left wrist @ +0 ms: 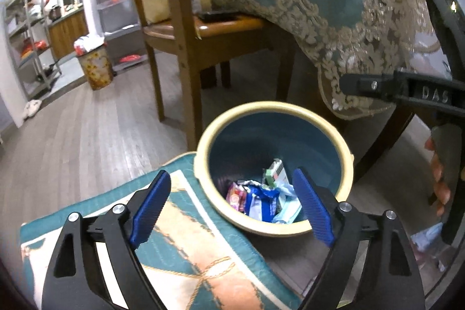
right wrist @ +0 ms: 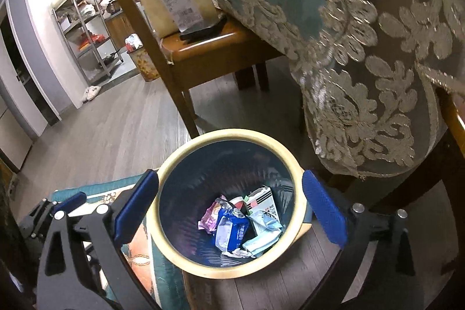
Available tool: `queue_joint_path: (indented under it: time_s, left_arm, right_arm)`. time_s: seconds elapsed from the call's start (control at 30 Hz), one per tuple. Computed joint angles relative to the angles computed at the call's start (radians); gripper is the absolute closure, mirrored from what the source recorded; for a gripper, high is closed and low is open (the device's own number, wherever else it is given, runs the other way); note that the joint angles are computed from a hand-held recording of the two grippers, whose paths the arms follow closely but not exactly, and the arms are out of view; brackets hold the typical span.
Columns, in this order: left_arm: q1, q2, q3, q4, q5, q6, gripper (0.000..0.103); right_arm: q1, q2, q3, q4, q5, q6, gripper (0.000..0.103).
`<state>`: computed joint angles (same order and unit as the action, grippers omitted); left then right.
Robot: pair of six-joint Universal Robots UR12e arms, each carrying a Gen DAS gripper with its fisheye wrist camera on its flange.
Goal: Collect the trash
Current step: 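Move both open tools back over the mat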
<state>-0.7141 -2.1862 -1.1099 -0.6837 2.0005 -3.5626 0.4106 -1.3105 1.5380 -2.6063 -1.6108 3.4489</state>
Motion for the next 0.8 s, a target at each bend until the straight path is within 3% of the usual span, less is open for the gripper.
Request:
queue_joint_path:
  time_s: [0.3, 0.8]
  left_arm:
    - [-0.001, 0.060, -0.072, 0.035, 0.038, -0.006, 0.011]
    - [0.019, 0.189, -0.240, 0.039, 0.081, -0.057, 0.010]
  right_arm:
    - [0.041, 0.018, -0.040, 0.015, -0.039, 0.011, 0.006]
    - [0.098, 0.077, -0.106, 0.032, -0.028, 0.015, 0.006]
